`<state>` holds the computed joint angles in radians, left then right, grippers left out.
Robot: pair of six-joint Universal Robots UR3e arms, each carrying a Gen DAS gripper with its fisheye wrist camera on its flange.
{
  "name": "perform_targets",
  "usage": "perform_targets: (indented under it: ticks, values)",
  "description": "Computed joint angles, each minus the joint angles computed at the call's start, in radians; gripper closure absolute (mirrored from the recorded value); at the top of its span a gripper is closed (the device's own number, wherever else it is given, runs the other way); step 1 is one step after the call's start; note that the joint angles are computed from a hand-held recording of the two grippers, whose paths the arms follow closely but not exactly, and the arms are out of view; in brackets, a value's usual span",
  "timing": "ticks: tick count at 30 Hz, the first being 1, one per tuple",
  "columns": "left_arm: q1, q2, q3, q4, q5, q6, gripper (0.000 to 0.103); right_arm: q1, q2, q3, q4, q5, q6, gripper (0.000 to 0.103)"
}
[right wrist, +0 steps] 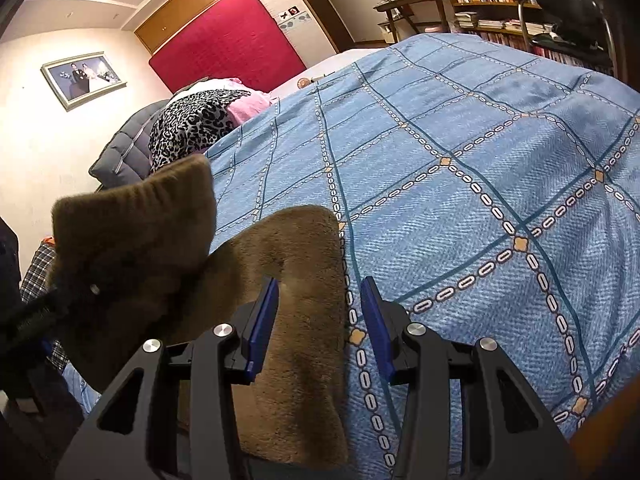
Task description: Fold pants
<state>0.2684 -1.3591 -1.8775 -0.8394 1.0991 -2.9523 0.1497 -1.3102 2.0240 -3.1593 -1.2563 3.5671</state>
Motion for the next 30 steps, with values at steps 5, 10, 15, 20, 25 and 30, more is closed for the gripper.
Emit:
perform_targets:
  ticks: [5, 10, 15, 20, 25, 30]
  values:
    - [-0.019, -0.029, -0.003, -0.032, -0.015, 0.037, 0.056, -0.003, -0.009, 0.011, -0.004, 0.002, -0.006, 0.059]
    - [-0.016, 0.009, -0.003, -0.122, -0.037, 0.106, 0.044, -0.005, -0.015, 0.015, 0.002, 0.005, -0.009, 0.059]
    - [0.084, 0.131, -0.03, -0.269, -0.17, 0.255, 0.036, -0.004, -0.026, 0.02, 0.012, 0.024, -0.011, 0.059]
    - [0.134, 0.164, -0.034, -0.267, -0.197, 0.271, 0.036, -0.007, -0.048, 0.025, 0.013, 0.075, -0.022, 0.059]
    - [0.128, 0.129, -0.061, -0.175, -0.151, 0.284, 0.036, -0.036, -0.07, 0.039, 0.042, 0.241, -0.077, 0.059]
    - [0.051, 0.057, -0.072, -0.093, -0.084, 0.314, 0.037, -0.002, -0.048, 0.0, 0.121, 0.23, -0.125, 0.059]
